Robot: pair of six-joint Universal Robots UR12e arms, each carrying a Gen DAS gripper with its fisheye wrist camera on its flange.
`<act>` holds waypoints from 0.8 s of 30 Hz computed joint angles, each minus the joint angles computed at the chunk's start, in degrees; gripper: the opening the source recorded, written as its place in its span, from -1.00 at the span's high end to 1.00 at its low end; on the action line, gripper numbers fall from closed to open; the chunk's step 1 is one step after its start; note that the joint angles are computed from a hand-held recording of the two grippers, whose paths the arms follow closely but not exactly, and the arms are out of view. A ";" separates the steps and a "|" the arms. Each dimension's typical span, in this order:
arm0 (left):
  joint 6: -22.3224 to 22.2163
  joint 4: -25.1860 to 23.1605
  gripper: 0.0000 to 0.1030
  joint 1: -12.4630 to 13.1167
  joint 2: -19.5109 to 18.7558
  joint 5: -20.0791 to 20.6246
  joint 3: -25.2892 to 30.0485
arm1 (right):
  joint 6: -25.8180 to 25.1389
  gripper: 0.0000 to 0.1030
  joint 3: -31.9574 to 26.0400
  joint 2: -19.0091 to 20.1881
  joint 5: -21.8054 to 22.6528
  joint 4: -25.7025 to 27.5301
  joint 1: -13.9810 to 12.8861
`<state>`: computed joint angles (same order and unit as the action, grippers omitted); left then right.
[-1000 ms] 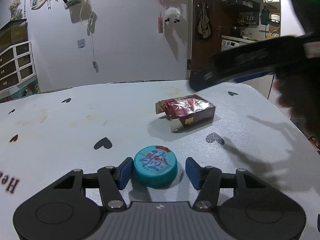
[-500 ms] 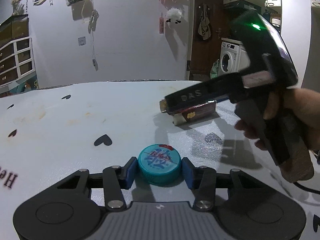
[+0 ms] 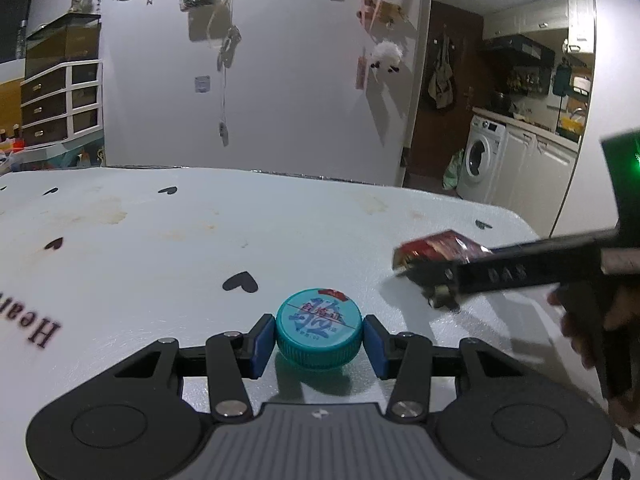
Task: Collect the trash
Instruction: 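Grasp the teal bottle cap with left tool while right tool grasps red cigarette box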
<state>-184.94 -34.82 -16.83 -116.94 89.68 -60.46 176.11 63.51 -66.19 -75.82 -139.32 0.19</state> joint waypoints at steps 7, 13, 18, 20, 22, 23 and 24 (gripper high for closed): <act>-2.18 2.13 0.06 -0.57 0.77 1.11 -1.40 | -0.79 -0.54 5.15 -3.45 1.52 -3.00 -0.90; -2.89 3.69 0.06 -1.32 1.34 2.85 -2.35 | -1.41 -0.54 9.35 -6.61 3.08 -5.84 -1.94; -3.44 4.97 0.06 -2.09 1.93 3.21 -3.38 | -0.44 -0.54 12.13 -8.80 3.04 -8.15 -2.90; -3.62 5.29 0.06 -2.48 2.03 3.02 -3.57 | -0.43 -0.54 13.18 -9.64 2.90 -8.91 -3.31; -3.68 5.69 0.06 -3.02 2.08 3.05 -3.70 | 0.14 -0.55 14.18 -10.48 3.40 -9.45 -3.94; -3.75 5.90 0.06 -3.24 2.14 2.93 -3.83 | 0.36 -0.55 14.71 -10.90 3.57 -9.83 -4.23; -3.96 6.06 0.06 -3.49 2.14 2.69 -3.86 | 0.52 -0.55 15.17 -11.29 3.65 -10.16 -4.51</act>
